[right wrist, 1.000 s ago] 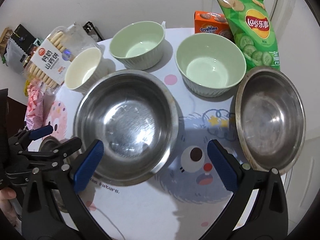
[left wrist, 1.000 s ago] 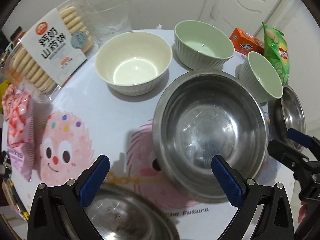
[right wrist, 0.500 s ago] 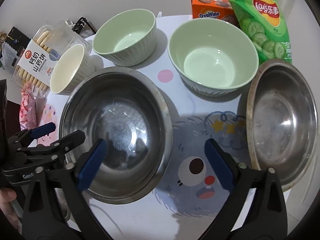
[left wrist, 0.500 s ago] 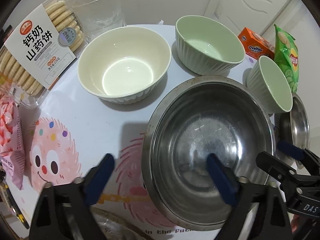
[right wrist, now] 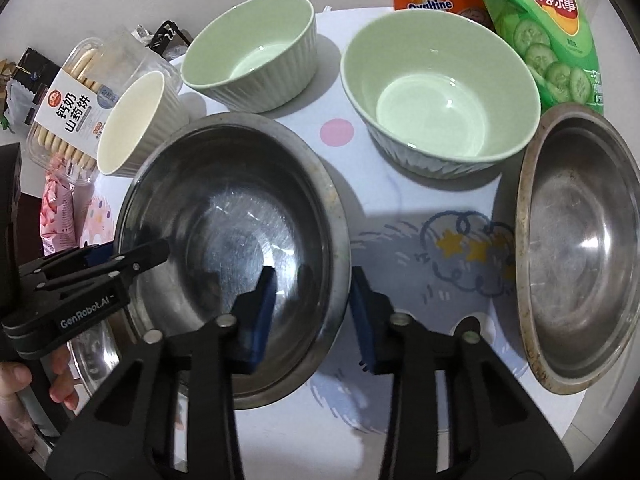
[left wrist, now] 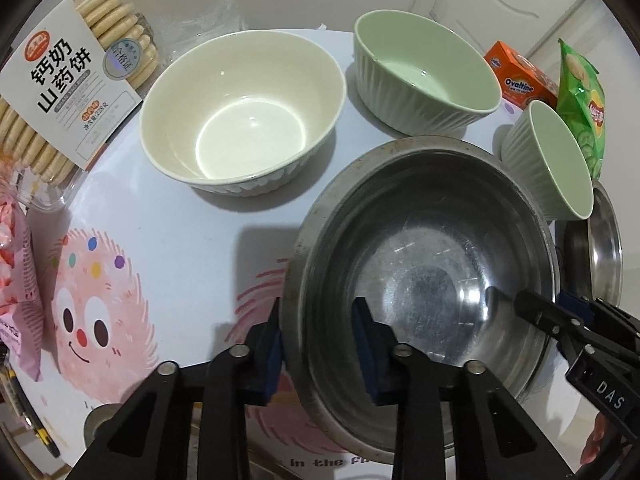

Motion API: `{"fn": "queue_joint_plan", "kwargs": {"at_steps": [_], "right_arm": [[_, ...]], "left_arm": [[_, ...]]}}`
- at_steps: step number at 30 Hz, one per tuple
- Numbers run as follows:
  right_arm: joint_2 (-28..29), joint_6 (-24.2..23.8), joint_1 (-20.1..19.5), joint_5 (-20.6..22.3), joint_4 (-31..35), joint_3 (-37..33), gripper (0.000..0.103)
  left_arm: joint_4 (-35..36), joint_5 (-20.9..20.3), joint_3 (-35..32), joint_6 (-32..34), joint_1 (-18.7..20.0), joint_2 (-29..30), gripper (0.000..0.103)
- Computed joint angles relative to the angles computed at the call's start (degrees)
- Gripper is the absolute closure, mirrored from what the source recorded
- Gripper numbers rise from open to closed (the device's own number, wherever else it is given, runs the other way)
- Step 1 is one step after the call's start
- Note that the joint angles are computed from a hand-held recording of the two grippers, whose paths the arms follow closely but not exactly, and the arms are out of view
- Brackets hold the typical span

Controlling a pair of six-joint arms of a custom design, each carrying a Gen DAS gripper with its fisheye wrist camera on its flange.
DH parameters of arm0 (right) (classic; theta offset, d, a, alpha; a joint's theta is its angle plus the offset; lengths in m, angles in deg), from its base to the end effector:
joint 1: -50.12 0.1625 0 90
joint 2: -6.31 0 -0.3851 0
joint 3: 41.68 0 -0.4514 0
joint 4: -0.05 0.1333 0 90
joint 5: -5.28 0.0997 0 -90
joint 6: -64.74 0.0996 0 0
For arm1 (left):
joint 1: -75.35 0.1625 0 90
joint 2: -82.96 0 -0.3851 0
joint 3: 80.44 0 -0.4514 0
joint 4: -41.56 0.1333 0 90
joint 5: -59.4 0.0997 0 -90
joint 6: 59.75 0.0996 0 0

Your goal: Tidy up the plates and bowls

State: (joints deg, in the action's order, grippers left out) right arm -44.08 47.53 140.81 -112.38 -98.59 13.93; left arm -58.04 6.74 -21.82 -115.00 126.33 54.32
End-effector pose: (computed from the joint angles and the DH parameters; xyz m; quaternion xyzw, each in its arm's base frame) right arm 0.0967 -0.7987 0.3360 0.1439 -0.9599 -0.0057 0.2406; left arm -0.3499 -0.7395 0.0126 -0.0756 0.9311 -0.1169 0.3372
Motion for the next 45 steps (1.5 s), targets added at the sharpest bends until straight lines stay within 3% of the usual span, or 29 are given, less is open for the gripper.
{"fn": "queue_joint_plan", "kwargs": {"at_steps": [4, 6, 24, 33, 45], "right_arm": [[0.0, 0.2, 0.0, -0.8, -0.2, 0.0, 0.078], [0.0, 0.5, 0.0, -1.5, 0.1, -0.2, 0.089], [-4.0, -1.0, 2.0, -1.2, -3.0, 2.4, 0.089], [-7.8, -1.7, 4.1, 0.3, -3.0, 6.0, 0.090], [-12.6, -1.9, 7.4, 2.5, -3.2, 16.2, 0.089]], "left_arm": [[-0.3, -0.5, 0.3, -1.0, 0.3, -0.3, 0.086], [-1.6, -0.9, 2.2, -0.8, 0.5, -1.5, 0.086], [-6.7, 1.0, 10.7, -1.2, -2.5, -9.2, 0.088], [-4.4, 2.3, 15.7, -7.1, -5.7, -15.3, 0.088], [-0.3, 3.2, 29.3, -18.0, -8.5, -27.1, 0.088]]}}
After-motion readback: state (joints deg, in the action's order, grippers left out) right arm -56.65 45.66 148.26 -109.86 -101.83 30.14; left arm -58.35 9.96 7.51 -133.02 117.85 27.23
